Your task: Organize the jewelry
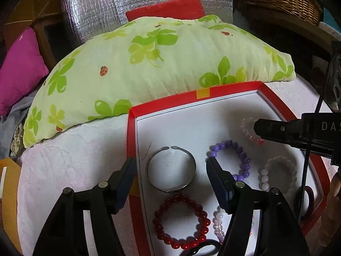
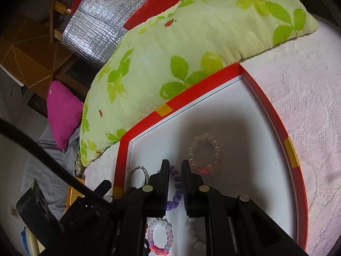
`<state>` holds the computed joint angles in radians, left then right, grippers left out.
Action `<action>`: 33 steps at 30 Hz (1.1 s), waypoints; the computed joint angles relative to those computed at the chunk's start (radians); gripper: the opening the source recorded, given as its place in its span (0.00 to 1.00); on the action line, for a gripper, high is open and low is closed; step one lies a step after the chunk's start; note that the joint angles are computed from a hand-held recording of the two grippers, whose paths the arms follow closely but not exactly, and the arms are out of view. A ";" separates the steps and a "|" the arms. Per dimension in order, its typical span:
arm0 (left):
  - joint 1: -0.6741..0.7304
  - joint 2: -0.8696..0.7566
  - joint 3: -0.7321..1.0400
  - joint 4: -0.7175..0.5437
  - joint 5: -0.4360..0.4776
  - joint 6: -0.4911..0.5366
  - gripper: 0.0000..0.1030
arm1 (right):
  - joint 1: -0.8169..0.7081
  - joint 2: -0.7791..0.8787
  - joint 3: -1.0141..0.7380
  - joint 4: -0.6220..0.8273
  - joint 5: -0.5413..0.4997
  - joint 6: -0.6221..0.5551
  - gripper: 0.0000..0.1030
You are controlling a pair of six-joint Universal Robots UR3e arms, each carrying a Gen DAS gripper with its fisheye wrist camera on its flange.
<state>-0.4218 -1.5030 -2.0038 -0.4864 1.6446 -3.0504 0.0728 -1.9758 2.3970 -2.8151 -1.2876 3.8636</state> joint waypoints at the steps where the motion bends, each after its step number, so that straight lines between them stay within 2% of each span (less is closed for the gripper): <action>1: -0.003 0.004 0.003 -0.008 0.007 -0.005 0.68 | 0.002 -0.004 -0.001 0.005 -0.002 -0.001 0.14; 6: -0.020 0.036 0.000 -0.021 0.039 -0.016 0.69 | 0.025 -0.044 -0.032 0.096 -0.023 -0.017 0.15; 8: -0.029 0.058 -0.006 -0.026 0.055 -0.018 0.70 | 0.033 -0.061 -0.044 0.137 -0.031 -0.022 0.21; 9: -0.032 0.073 -0.009 -0.033 0.061 -0.020 0.71 | 0.048 -0.073 -0.057 0.170 -0.052 -0.024 0.28; 13: -0.043 0.133 -0.027 -0.058 0.079 -0.037 0.76 | 0.110 -0.112 -0.094 0.245 -0.142 -0.022 0.44; 16: -0.053 0.169 -0.039 -0.073 0.100 -0.046 0.78 | 0.151 -0.141 -0.122 0.300 -0.197 -0.019 0.44; 25: -0.097 0.249 -0.040 -0.170 0.196 -0.096 0.79 | 0.383 -0.126 -0.264 0.475 -0.451 0.029 0.44; 33: -0.179 0.319 -0.043 -0.228 0.294 -0.167 0.81 | 0.687 -0.096 -0.362 0.614 -0.712 0.170 0.46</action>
